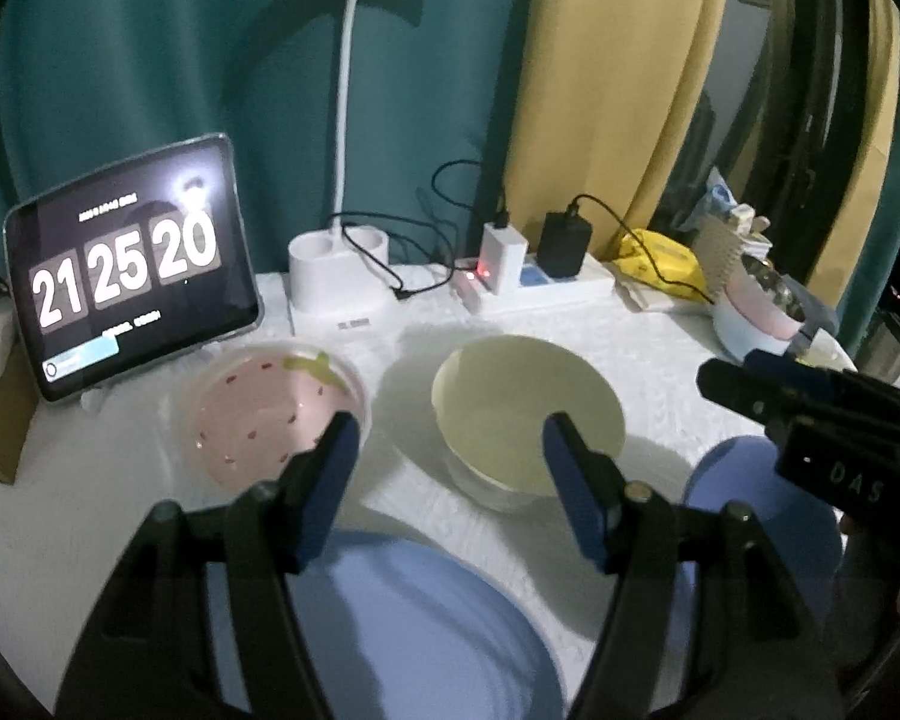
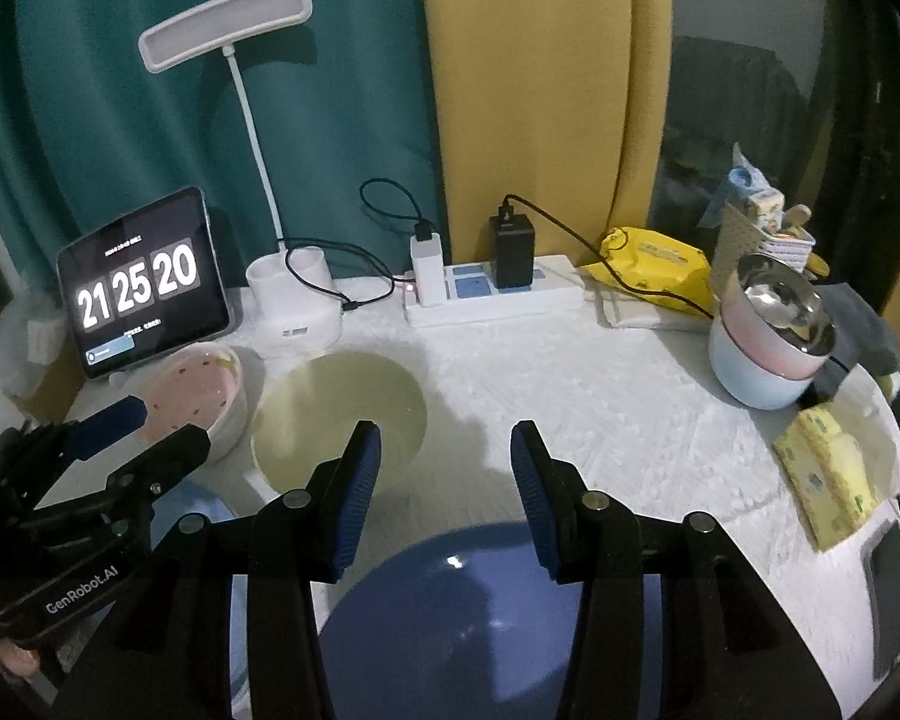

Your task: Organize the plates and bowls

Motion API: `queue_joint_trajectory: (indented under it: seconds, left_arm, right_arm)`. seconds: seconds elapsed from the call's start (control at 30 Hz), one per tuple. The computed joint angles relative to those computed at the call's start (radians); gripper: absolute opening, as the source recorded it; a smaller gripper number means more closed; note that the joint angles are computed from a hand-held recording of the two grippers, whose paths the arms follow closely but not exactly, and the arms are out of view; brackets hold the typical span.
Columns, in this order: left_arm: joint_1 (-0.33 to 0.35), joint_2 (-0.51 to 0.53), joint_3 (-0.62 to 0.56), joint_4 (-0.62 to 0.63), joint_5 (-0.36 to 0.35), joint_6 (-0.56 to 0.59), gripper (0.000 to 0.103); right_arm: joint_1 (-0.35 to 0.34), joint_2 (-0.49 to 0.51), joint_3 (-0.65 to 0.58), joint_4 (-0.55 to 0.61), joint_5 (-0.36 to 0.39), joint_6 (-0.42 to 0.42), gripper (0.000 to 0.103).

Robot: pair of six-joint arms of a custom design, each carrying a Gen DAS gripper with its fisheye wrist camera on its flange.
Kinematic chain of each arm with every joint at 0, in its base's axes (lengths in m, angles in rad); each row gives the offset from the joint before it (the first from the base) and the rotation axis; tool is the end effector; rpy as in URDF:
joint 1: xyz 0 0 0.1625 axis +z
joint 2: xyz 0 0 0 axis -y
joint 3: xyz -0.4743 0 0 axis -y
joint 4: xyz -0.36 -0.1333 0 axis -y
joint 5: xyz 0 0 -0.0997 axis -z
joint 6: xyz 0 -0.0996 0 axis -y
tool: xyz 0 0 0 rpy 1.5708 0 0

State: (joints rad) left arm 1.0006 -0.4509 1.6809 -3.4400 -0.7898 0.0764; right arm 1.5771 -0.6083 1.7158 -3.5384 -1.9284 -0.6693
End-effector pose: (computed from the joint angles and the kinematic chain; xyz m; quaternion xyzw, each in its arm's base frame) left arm -0.1901 -0.6733 0.0326 0.1655 0.8704 -0.3700 0.2794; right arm 0.1028 -0.6852 0.1262 0.2265 -0.8685 0.3353 0.2864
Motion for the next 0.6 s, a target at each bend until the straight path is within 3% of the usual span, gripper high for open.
queue_joint_trajectory:
  seconds: [0.23,0.6]
  left_arm:
    - [0.043,0.026,-0.084,0.136,-0.015,-0.034,0.065]
    - [0.079,0.055,-0.169,0.333,-0.042,-0.128,0.065]
  right_arm:
    - [-0.002,0.034,-0.076,0.116,0.017,0.054,0.048]
    - [-0.007,0.104,-0.201,0.235,-0.045,0.084,0.048]
